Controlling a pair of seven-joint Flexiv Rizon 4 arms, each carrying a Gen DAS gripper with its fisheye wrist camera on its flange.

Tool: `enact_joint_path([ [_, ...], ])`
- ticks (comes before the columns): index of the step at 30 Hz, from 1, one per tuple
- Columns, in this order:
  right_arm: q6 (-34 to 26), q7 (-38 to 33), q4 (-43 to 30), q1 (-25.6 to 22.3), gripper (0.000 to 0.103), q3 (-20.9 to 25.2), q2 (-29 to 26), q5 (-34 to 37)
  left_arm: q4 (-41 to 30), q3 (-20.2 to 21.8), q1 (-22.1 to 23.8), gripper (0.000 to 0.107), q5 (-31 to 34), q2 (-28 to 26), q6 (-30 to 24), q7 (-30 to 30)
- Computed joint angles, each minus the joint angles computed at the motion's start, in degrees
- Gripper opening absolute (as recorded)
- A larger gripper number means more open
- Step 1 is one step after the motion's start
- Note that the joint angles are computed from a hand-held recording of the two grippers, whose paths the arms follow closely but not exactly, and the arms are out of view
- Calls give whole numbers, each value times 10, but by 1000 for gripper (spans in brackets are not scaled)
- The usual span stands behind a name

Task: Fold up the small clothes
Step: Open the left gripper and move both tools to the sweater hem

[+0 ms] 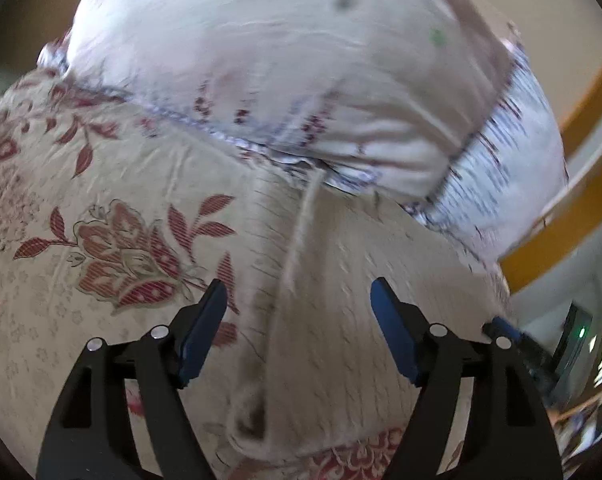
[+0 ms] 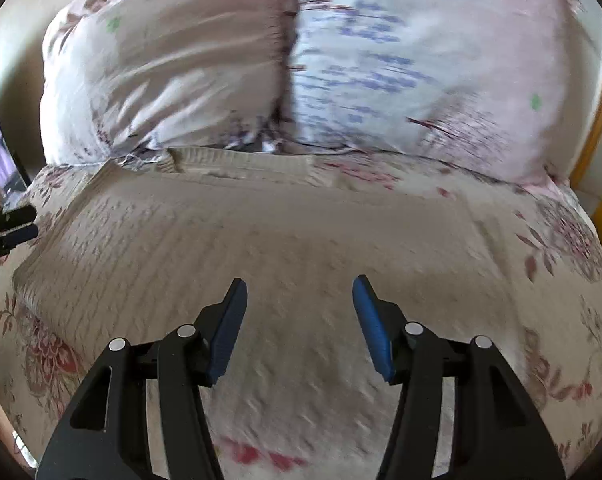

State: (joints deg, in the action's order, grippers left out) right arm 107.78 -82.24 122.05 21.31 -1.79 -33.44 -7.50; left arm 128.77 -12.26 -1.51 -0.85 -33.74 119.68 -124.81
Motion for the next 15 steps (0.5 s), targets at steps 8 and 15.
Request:
enact_joint_path([
  [8, -36, 18, -32, 52, 58, -40, -29, 2, -26, -98, 115, 74, 65, -51, -18, -55],
  [15, -27, 16, -29, 52, 59, -42, -31, -2, -52, -108, 114, 70, 71, -68, -21, -63],
])
